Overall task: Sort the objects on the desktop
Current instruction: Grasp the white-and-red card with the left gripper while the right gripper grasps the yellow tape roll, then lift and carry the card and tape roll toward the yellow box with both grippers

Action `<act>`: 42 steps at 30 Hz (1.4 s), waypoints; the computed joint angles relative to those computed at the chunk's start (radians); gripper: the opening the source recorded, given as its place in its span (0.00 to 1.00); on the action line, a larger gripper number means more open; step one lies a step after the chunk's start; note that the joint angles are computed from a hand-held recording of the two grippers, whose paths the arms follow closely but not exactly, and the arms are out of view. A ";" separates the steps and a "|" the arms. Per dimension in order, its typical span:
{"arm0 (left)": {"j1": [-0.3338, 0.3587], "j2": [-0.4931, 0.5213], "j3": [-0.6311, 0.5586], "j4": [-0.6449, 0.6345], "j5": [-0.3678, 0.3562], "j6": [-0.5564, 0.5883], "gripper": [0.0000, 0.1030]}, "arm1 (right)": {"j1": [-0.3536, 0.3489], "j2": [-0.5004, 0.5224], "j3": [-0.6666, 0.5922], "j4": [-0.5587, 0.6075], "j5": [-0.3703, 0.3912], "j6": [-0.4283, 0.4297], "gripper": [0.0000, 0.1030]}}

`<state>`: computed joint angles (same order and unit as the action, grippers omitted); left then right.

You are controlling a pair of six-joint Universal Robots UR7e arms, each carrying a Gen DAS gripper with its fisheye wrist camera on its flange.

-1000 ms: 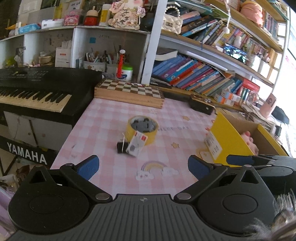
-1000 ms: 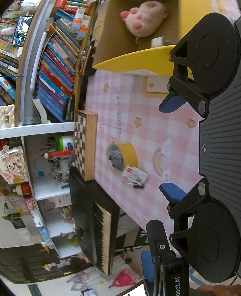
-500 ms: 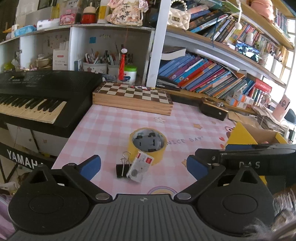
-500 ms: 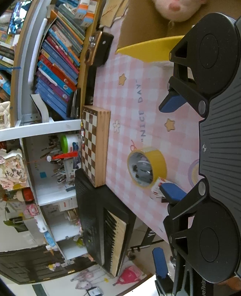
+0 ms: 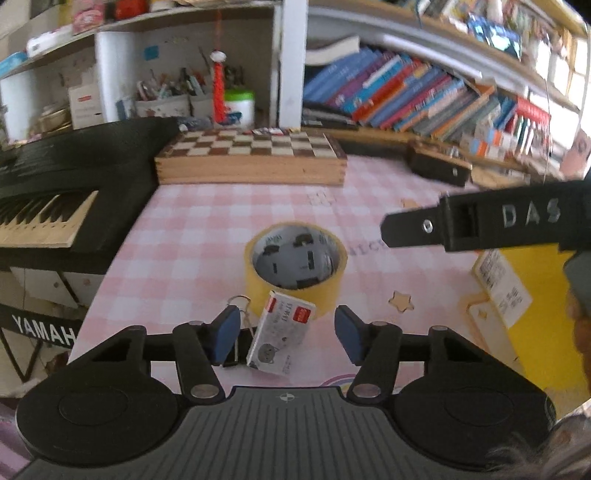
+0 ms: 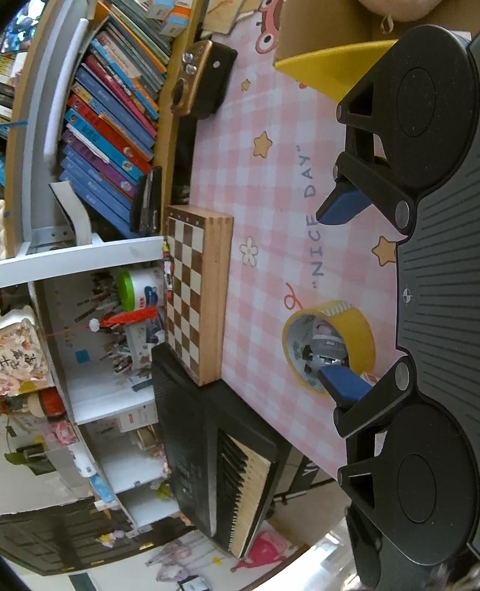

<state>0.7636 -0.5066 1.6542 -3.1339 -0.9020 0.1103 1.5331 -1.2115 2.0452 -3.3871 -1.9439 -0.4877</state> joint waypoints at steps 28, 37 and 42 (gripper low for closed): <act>-0.033 -0.133 0.196 -0.081 0.142 -0.218 0.27 | 0.011 0.202 -0.189 0.164 -0.029 -0.289 0.90; -0.045 -0.163 0.229 -0.109 0.155 -0.255 0.27 | 0.005 0.230 -0.230 0.199 -0.037 -0.332 0.89; -0.052 -0.170 0.236 -0.151 0.139 -0.233 0.27 | 0.013 0.186 -0.180 0.122 0.014 -0.338 0.89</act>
